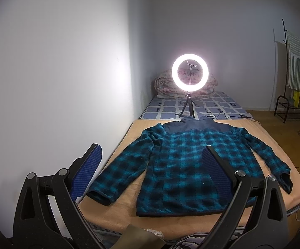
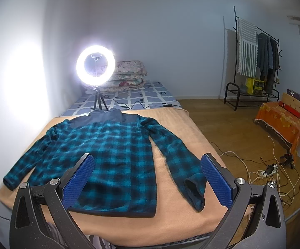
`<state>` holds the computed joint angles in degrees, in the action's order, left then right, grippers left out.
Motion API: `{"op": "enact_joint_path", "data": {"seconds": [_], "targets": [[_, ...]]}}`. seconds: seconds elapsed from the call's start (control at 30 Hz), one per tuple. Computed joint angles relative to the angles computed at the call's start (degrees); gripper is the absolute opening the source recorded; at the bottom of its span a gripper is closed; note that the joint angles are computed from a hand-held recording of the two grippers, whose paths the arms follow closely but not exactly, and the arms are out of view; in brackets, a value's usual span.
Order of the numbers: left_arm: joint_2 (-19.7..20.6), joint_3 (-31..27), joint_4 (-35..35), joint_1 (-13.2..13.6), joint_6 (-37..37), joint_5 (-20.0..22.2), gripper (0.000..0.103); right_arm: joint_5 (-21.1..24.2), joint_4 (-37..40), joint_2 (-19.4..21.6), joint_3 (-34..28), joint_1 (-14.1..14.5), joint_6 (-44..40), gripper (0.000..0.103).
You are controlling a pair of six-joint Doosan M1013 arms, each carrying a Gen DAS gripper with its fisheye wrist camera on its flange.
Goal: Fold large clothes
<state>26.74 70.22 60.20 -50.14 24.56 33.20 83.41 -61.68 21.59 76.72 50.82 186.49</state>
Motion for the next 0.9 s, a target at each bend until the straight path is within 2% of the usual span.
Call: {"op": "enact_joint_path", "data": {"seconds": [0.9], "targets": [[-0.28,0.14,0.37,0.55,-0.2,-0.42,0.099,-0.31,-0.83,0.56,-0.45,0.23,-0.25,0.102]]}}
